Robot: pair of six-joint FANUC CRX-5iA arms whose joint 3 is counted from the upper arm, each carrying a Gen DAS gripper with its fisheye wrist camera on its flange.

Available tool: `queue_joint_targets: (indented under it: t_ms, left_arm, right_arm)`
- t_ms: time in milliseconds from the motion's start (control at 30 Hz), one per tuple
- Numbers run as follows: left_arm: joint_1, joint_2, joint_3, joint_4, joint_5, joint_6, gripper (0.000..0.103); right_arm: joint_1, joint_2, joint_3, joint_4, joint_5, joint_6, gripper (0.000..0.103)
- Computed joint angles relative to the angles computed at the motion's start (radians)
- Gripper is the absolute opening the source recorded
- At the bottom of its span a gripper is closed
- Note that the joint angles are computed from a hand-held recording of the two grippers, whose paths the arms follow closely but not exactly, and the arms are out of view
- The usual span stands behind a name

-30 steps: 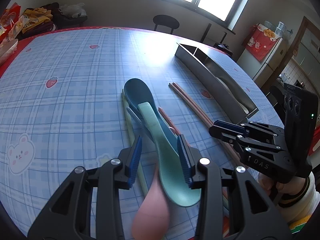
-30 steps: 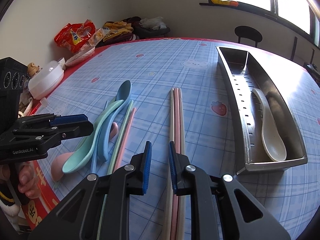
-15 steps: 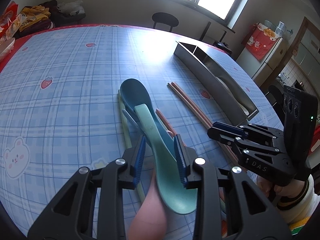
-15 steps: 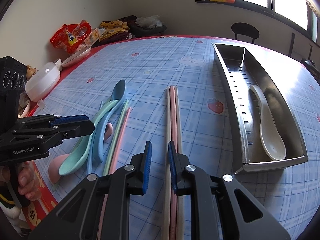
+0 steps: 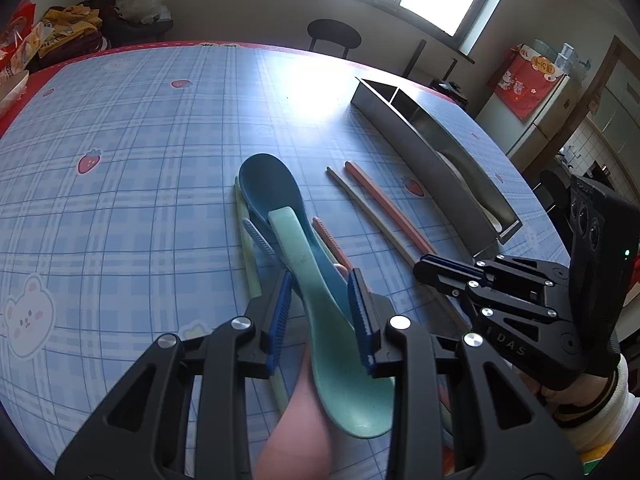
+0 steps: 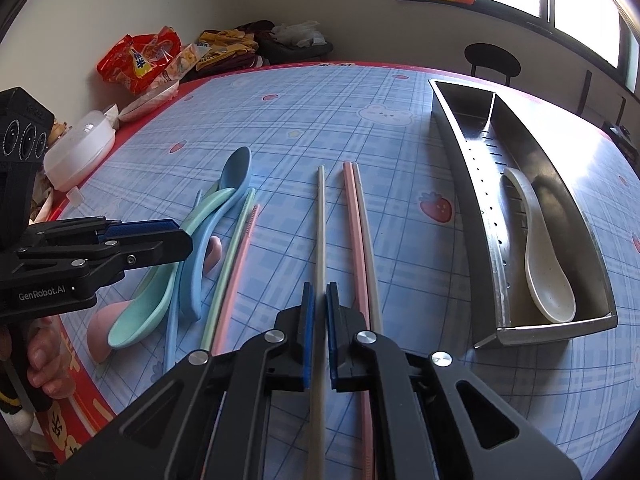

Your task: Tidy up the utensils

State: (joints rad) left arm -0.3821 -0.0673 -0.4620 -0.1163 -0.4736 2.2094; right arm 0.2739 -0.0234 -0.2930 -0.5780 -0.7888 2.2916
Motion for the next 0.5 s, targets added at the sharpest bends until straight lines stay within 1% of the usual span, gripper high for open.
queue_joint_targets:
  t_ms: [133,200,267,300,367,433,500]
  left_arm:
    - [0.016,0.000,-0.018,0.051,0.021,-0.035,0.031]
    - [0.018,-0.005,-0.026,0.057,0.027,-0.041,0.022]
    - [0.030,-0.019,-0.061,0.112,0.056,-0.098,0.020]
    - [0.032,-0.024,-0.069,0.123,0.059,-0.110,0.019]
    - [0.035,-0.033,-0.079,0.129,0.054,-0.117,0.018]
    - [0.039,-0.035,-0.086,0.149,0.051,-0.148,0.019]
    - [0.029,-0.029,-0.067,0.114,0.027,-0.130,0.021]
  right_arm:
    - [-0.010,0.004,0.007,-0.016,-0.016,0.013,0.007]
    - [-0.016,0.007,0.011,-0.024,-0.023,0.021,0.007]
    - [-0.020,0.007,0.012,-0.031,-0.029,0.029,0.007]
    - [-0.020,0.008,0.012,-0.032,-0.030,0.030,0.007]
    - [-0.020,0.008,0.013,-0.032,-0.031,0.034,0.007]
    - [-0.017,0.007,0.012,-0.032,-0.030,0.035,0.007]
    - [-0.018,0.006,0.012,-0.035,-0.033,0.038,0.007]
